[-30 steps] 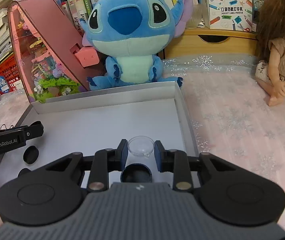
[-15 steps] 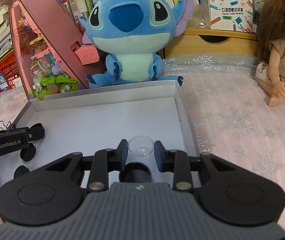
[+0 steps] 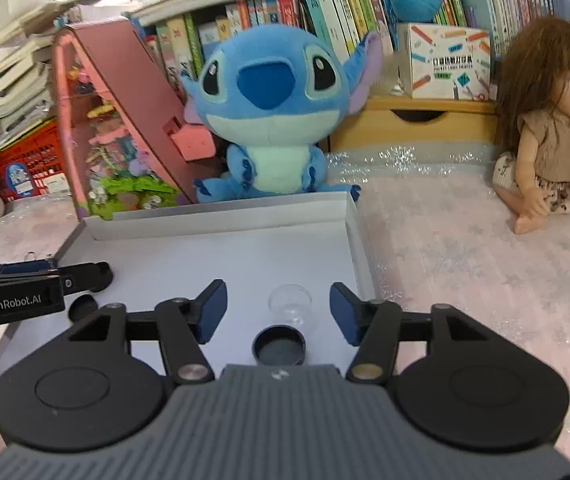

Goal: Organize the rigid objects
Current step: 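Move both open tools back toward the remaining objects on the table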

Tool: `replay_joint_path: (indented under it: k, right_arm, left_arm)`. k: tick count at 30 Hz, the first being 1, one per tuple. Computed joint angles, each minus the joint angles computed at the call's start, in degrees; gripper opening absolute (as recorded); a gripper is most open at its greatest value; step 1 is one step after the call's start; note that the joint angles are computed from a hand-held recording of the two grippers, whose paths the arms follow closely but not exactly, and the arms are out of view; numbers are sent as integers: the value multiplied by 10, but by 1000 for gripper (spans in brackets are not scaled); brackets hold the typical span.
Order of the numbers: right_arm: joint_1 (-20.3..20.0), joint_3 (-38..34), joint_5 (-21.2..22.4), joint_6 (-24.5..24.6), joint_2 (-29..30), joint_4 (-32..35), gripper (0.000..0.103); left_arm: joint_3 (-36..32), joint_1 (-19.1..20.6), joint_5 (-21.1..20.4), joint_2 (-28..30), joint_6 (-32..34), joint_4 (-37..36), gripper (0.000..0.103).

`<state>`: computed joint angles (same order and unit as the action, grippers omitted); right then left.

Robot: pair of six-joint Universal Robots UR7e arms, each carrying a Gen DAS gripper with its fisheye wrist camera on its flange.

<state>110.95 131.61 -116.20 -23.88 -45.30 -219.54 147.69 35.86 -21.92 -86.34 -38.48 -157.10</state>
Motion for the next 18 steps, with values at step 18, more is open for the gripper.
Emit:
replay_joint_path:
  k: [18]
  right_arm:
    - [42, 84, 1, -39, -39, -79, 87]
  left_arm:
    - [33, -160, -11, -178, -272, 404, 76]
